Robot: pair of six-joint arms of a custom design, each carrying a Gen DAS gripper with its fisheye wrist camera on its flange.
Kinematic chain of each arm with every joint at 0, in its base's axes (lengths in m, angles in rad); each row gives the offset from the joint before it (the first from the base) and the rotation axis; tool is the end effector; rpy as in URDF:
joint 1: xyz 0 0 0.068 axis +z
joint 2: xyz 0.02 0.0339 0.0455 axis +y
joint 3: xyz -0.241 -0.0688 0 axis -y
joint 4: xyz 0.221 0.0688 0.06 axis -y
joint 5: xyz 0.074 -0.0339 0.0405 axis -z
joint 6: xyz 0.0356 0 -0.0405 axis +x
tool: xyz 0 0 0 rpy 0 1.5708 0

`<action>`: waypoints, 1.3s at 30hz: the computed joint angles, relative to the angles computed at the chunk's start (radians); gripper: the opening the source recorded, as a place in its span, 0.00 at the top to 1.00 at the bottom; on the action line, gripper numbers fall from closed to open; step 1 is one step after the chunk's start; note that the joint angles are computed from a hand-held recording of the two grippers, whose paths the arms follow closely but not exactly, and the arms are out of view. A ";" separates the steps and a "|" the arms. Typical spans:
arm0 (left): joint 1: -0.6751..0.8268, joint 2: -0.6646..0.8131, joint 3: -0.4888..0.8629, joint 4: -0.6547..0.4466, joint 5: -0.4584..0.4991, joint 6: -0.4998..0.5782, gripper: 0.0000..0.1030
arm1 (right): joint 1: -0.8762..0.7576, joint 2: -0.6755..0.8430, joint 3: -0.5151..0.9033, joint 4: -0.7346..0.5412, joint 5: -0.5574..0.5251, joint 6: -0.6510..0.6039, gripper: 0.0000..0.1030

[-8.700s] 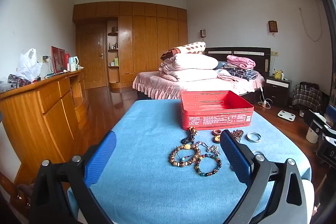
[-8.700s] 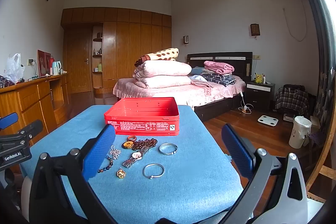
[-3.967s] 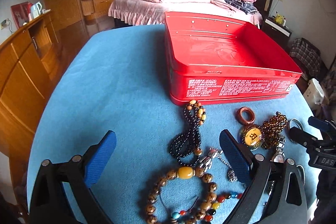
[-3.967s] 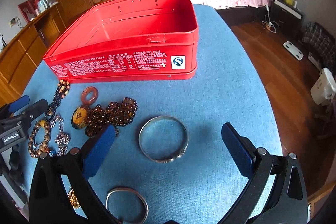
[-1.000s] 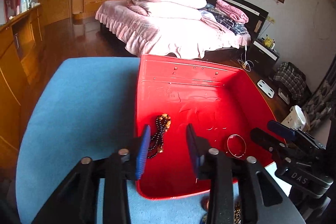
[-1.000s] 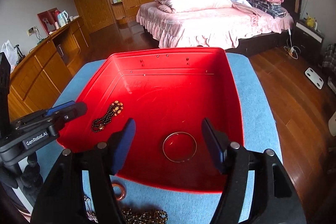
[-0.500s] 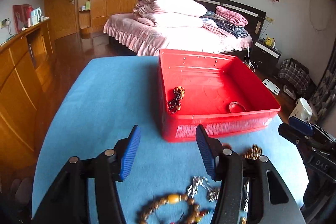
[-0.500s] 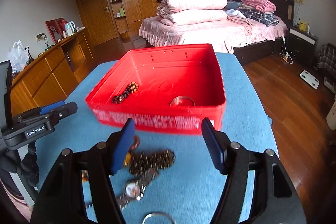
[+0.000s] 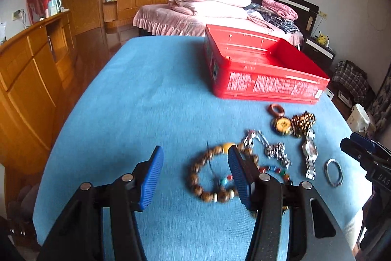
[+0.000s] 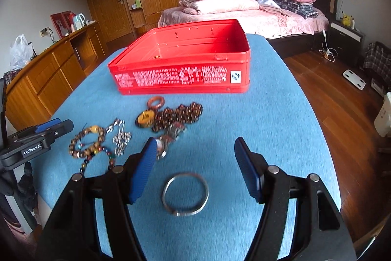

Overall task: Organize jewelry
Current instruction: 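Move both open tools back over the remaining jewelry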

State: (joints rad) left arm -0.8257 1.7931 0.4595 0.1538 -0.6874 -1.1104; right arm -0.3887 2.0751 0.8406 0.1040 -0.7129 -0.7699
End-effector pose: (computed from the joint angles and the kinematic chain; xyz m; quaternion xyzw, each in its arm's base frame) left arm 0.1672 -0.1479 0.0540 -0.1958 0.9050 0.0367 0.3760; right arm 0.2948 -0.0956 0.0444 -0.2481 0.8835 0.1729 0.3577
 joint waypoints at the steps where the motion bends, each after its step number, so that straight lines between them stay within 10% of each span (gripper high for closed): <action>1: -0.017 0.011 0.000 -0.008 -0.003 -0.021 0.47 | -0.007 0.001 -0.009 0.000 0.001 -0.010 0.38; 34: 0.014 0.155 0.033 0.052 0.045 -0.004 0.42 | 0.010 0.047 -0.191 0.269 0.105 -0.102 0.43; 39: 0.038 0.127 0.003 0.098 0.078 0.027 0.67 | 0.015 0.043 -0.196 0.266 0.099 -0.111 0.55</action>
